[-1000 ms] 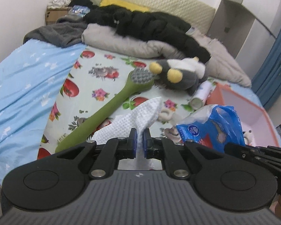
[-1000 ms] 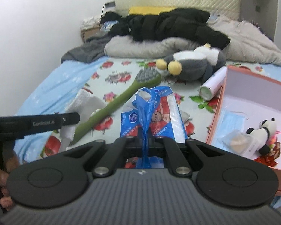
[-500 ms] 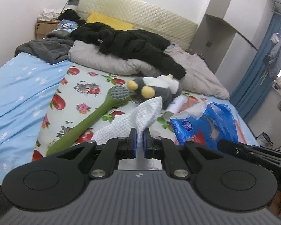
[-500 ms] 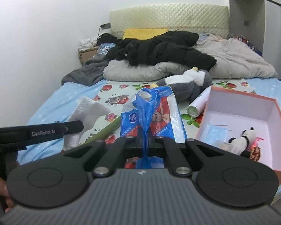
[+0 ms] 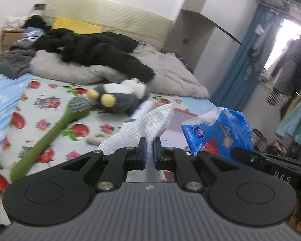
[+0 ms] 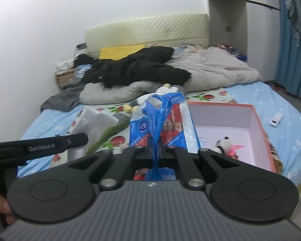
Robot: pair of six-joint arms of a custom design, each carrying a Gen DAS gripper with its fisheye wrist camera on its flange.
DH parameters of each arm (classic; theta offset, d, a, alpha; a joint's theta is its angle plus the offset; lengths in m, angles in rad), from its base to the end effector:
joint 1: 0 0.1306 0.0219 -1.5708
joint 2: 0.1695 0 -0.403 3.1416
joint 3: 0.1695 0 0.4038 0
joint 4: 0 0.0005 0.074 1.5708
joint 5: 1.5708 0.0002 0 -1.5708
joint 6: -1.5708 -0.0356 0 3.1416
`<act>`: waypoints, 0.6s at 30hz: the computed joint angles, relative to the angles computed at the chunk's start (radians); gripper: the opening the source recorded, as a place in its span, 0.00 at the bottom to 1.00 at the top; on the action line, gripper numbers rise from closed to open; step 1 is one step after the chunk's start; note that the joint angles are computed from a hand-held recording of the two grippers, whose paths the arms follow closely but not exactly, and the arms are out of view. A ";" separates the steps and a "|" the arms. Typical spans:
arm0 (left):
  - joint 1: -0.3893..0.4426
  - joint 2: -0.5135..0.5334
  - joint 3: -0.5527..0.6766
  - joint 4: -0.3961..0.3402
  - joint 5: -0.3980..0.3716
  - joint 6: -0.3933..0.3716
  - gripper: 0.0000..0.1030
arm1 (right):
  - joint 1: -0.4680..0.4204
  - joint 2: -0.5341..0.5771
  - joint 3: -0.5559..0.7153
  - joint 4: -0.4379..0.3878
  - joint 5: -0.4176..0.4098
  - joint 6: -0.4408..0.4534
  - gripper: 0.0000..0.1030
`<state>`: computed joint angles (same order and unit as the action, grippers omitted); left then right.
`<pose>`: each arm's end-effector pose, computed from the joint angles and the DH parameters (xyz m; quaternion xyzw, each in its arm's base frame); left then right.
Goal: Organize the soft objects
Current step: 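Carry the tissue and snack bag over the pink shoebox with both tools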
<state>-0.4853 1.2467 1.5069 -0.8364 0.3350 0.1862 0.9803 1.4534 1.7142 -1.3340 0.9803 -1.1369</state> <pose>0.3837 -0.2161 0.5739 0.2078 0.8451 -0.2933 0.3958 0.2909 0.3800 0.5546 0.1825 0.8434 -0.0343 0.5042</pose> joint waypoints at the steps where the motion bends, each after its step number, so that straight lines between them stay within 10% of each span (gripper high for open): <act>1: -0.012 0.008 0.007 -0.001 0.007 -0.003 0.08 | 0.000 -0.003 -0.001 -0.023 0.006 -0.024 0.05; 7: -0.075 0.051 0.042 -0.002 0.038 -0.007 0.08 | 0.002 -0.018 -0.016 -0.158 0.029 -0.182 0.05; 18: -0.145 0.259 0.238 -0.083 0.038 -0.038 0.08 | -0.097 -0.106 -0.152 -0.123 -0.034 -0.248 0.05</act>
<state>-0.6304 1.5058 1.7449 -0.9195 0.3729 0.1480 0.8836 1.3469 1.5620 -1.4573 0.9464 -1.3846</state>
